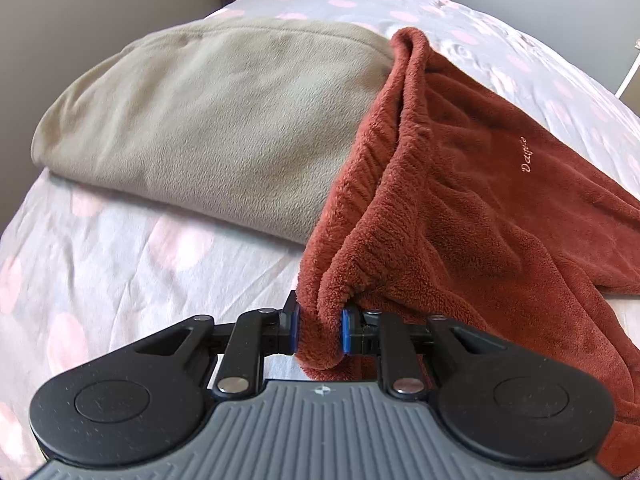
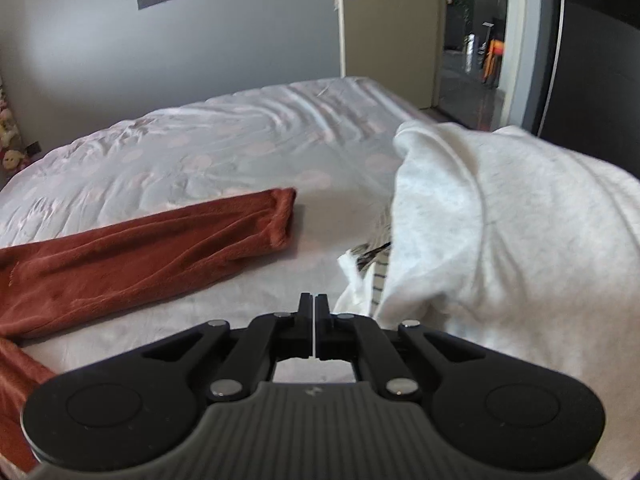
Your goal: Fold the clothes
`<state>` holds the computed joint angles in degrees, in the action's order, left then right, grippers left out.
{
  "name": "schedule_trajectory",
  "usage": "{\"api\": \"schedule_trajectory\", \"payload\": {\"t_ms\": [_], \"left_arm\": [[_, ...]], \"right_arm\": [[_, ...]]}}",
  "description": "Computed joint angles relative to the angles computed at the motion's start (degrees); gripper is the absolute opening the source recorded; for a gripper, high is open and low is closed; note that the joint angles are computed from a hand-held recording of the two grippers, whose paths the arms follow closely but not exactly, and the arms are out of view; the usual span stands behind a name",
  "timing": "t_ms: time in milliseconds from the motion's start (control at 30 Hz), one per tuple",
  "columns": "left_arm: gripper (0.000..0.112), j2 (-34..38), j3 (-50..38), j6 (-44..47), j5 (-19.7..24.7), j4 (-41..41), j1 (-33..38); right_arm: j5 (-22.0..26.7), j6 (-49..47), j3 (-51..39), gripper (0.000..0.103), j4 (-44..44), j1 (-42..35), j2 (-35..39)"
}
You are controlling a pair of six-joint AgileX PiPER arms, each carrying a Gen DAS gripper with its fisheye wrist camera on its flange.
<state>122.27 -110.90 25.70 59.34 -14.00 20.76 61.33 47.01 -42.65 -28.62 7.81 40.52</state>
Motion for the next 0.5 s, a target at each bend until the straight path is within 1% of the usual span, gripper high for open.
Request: {"api": "schedule_trajectory", "payload": {"t_ms": [33,100,133,233,267,300,367,400,500], "left_arm": [[0.017,0.2,0.1,0.1,0.0,0.1,0.1],[0.017,0.8,-0.3,-0.3,0.1,0.6,0.1],[0.017,1.3,-0.7,-0.6,0.2,0.9,-0.1],[0.017,2.5,-1.7,-1.6,0.6,1.9,-0.4],[0.017,2.8,-2.1,-2.0,0.8,2.3,-0.6],[0.017,3.0,-2.3,-2.4,0.8,2.6,-0.8],[0.017,3.2,-2.2,-2.8,0.7,3.2,-1.1],[0.017,3.3,-2.2,-3.1,0.7,3.4,-1.3],[0.017,3.4,-2.5,-3.8,0.7,4.1,-1.5]], "right_arm": [[-1.5,-3.4,0.5,0.01,2.7,-2.5,0.6],[-2.7,-7.1,2.6,0.031,5.4,-4.9,1.6],[-2.8,-7.9,3.9,0.032,6.0,-5.5,1.7],[-6.0,-12.3,8.7,0.032,10.1,-10.4,2.3],[-7.3,-12.7,10.4,0.035,10.5,-11.1,2.7],[-8.7,-12.6,12.0,0.042,10.3,-11.4,3.4],[-11.9,-11.8,15.1,0.052,9.4,-11.7,5.2],[-13.8,-11.2,16.6,0.053,8.7,-11.5,6.6],[-18.2,-8.7,19.4,0.052,6.9,-11.6,11.6]]}}
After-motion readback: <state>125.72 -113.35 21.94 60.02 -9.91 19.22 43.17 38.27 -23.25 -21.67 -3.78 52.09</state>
